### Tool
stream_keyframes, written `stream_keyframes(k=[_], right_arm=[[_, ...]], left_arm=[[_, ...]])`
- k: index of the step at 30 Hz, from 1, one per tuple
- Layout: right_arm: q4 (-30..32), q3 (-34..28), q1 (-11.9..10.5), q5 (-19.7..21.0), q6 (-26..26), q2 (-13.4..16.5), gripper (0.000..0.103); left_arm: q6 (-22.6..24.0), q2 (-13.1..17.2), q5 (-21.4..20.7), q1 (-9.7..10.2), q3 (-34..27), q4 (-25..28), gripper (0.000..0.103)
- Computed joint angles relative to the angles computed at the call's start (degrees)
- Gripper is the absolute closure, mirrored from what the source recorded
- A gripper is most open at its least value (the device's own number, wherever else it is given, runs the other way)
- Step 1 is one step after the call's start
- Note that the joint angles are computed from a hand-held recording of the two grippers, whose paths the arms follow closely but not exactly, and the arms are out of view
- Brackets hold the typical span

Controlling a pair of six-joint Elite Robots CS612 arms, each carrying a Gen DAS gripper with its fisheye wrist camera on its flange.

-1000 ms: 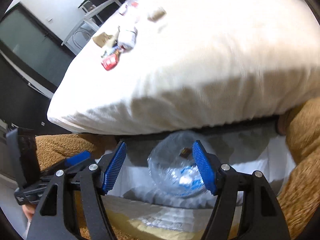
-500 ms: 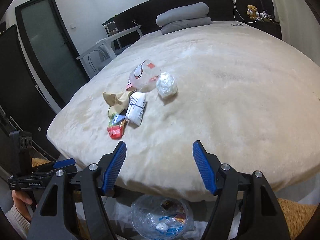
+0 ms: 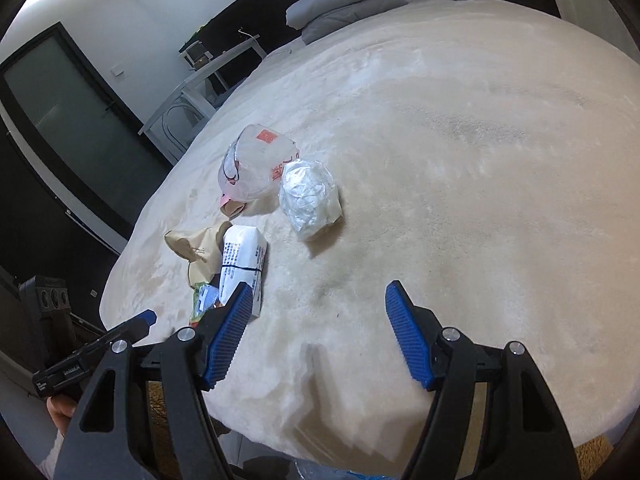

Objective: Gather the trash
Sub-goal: 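Grasp the clear crumpled plastic bag with the right tool while the left tool grasps the green-red snack wrapper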

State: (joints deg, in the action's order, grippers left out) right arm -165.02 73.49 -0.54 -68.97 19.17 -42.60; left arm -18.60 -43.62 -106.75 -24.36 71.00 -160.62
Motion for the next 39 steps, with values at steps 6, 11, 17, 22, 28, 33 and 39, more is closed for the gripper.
stream_keyframes(k=[6,11,17,22,28,33,39], right_arm=[[2.2,-5.4,0.6,-2.1,-2.9,2.8,0.034],[5.1,-9.8,1.1,-3.5,-5.1,5.3,0.034],[5.6,-14.3,1.8,-6.0,-7.6,7.7,0.034],[7.4,-15.6,2.5,-9.5,-9.7,8.4,0.046],[5.2,-15.5,3.0,-11.5,-11.4,8.9,0.056],[4.3,-14.9,2.8,-11.3,-11.0,8.6,0.057],[3.2,-12.7,2.6,-11.1,-10.7,7.5,0.057]], left_arm=[[2.3,2.2,-1.8,-0.31,-2.8,1.6,0.021],[4.7,2.6,2.3,-1.39,-3.5,4.0,0.021],[9.0,2.3,8.8,-3.30,-2.7,4.2,0.022],[12.0,2.4,15.8,-4.80,-2.7,5.6,0.022],[12.3,2.7,17.3,-5.23,-3.1,5.4,0.043],[11.8,2.7,17.5,-5.13,-3.0,4.7,0.048],[11.4,2.4,16.3,-4.86,-2.3,3.7,0.050]])
